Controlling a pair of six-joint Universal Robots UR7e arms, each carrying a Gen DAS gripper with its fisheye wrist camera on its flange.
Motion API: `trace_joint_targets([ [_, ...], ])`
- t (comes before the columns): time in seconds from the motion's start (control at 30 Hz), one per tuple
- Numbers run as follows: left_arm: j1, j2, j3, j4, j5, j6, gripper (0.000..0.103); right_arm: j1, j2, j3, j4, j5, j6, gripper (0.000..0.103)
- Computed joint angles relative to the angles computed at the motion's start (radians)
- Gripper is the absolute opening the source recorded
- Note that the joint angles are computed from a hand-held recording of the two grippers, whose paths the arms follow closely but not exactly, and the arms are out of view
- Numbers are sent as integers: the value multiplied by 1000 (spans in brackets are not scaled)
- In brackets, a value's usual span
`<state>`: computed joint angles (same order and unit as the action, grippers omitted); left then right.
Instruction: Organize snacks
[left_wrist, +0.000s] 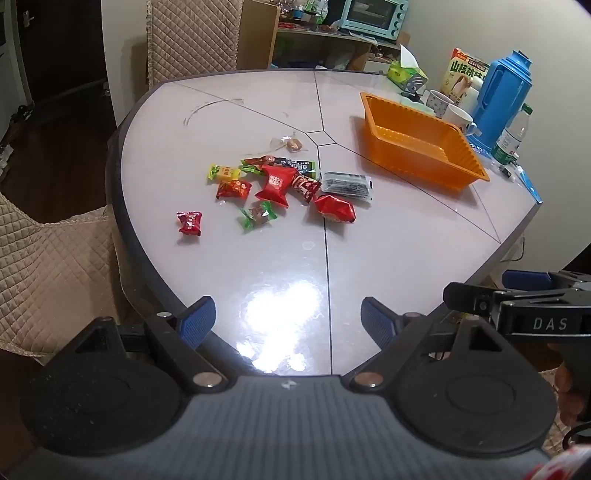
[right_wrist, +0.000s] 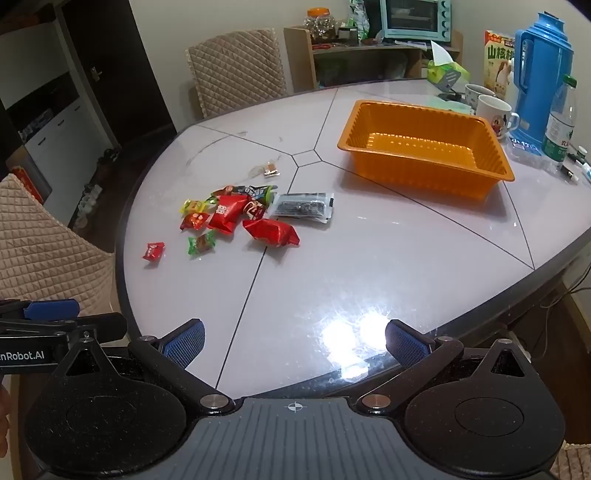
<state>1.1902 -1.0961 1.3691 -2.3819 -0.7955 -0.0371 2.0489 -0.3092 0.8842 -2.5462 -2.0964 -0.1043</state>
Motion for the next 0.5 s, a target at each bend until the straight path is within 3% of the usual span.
trace_joint_targets([
  [0.5, -1, 0, 2, -4, 4, 5, 85, -2, 9, -14, 11, 12, -4, 103],
])
